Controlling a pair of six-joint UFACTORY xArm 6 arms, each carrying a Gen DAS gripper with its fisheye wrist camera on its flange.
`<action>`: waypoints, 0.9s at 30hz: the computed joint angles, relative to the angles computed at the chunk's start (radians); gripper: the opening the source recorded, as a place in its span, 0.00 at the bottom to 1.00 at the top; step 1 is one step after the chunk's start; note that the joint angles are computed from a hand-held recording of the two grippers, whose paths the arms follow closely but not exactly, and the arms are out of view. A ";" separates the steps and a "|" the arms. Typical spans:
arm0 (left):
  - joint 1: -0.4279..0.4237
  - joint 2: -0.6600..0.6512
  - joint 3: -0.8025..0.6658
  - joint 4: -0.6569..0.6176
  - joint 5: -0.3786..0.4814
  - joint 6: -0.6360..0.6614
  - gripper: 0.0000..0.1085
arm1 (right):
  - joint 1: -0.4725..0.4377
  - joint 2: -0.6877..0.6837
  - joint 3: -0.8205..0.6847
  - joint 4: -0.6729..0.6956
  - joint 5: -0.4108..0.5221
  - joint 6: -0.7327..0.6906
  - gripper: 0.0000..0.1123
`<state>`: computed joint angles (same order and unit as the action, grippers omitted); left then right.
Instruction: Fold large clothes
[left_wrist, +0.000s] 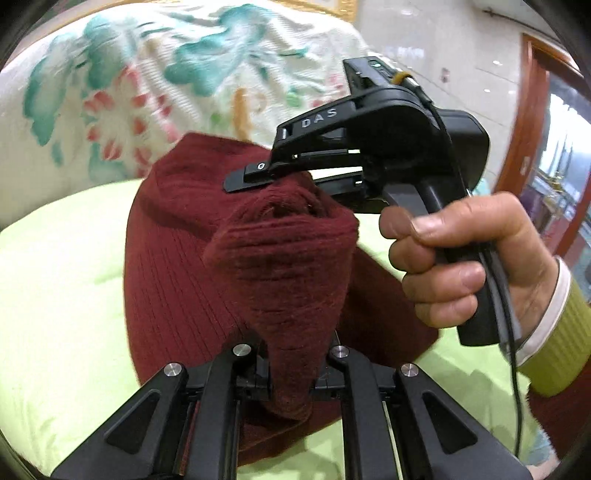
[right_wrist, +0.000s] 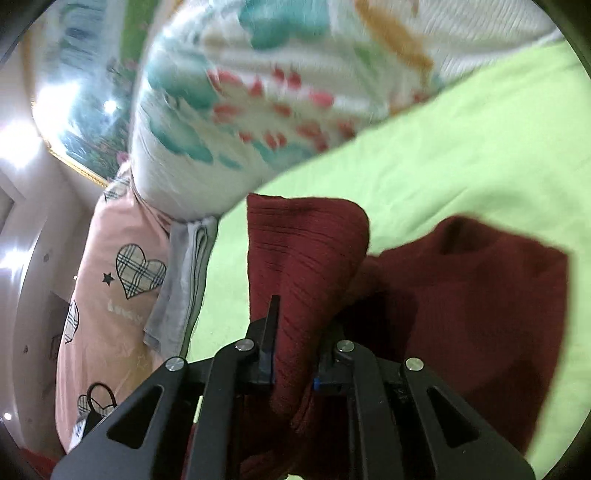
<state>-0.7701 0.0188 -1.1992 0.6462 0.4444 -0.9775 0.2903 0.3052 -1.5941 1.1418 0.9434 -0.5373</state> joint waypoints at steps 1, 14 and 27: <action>-0.012 0.028 -0.034 -0.015 0.004 0.013 0.09 | -0.016 -0.018 0.024 -0.002 -0.009 -0.010 0.12; -0.014 0.208 -0.156 -0.249 -0.026 0.194 0.17 | -0.096 -0.036 0.185 -0.032 -0.081 0.012 0.24; 0.003 -0.072 0.130 -0.312 -0.120 0.135 0.74 | -0.083 -0.267 0.410 -0.058 -0.246 0.001 0.72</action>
